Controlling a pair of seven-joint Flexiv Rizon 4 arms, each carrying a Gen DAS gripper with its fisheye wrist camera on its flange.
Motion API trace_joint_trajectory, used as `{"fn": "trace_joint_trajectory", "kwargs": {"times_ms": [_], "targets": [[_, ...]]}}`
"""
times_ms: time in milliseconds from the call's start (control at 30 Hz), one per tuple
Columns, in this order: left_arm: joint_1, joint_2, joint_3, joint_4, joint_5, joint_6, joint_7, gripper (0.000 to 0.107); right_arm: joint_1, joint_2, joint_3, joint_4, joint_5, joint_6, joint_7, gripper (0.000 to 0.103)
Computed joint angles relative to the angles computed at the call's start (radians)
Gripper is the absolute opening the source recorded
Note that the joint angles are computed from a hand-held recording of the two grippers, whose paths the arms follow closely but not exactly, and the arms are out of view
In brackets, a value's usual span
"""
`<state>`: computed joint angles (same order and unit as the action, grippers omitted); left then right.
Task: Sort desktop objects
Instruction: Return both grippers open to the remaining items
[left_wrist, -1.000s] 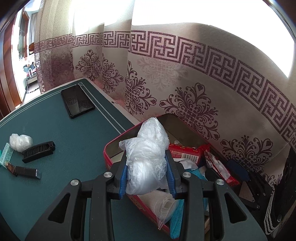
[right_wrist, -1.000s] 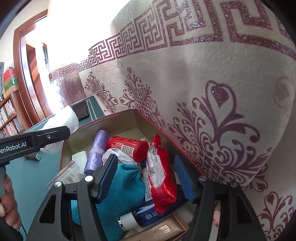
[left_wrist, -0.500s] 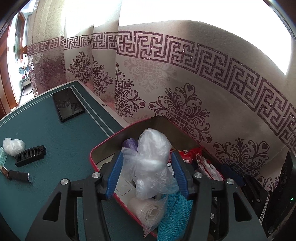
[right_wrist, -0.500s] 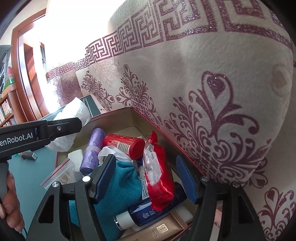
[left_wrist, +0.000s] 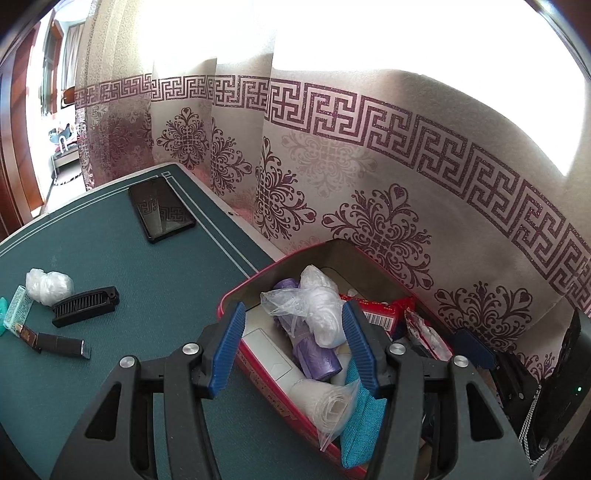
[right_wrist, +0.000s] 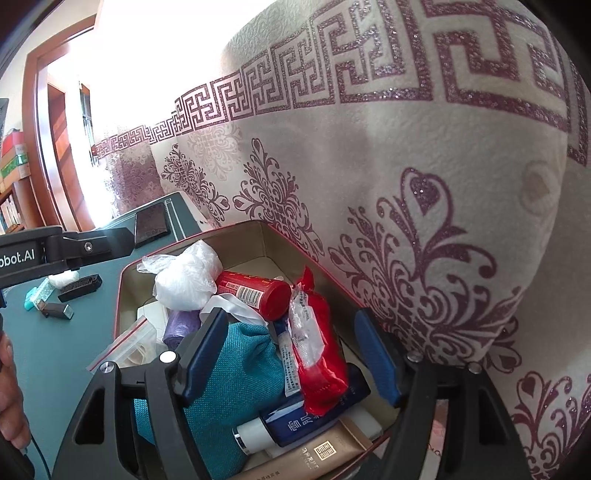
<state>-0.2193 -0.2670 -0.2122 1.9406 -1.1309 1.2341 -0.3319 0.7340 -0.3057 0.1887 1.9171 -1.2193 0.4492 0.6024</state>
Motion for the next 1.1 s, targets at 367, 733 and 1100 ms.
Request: {"fn": "trace_joint_trajectory", "kwargs": {"times_ms": [367, 733, 1100], "targets": [[0.069, -0.020, 0.037, -0.012, 0.089, 0.025, -0.072, 0.058, 0.024, -0.036, -0.014, -0.069, -0.027, -0.001, -0.060, 0.079], [0.180, -0.104, 0.063, -0.091, 0.187, 0.094, -0.236, 0.058, 0.061, -0.115, -0.061, -0.202, -0.078, 0.043, -0.174, 0.081], [0.303, -0.231, 0.115, -0.237, 0.394, 0.140, -0.548, 0.068, 0.091, -0.274, -0.151, -0.446, -0.097, 0.267, -0.379, 0.083]]}}
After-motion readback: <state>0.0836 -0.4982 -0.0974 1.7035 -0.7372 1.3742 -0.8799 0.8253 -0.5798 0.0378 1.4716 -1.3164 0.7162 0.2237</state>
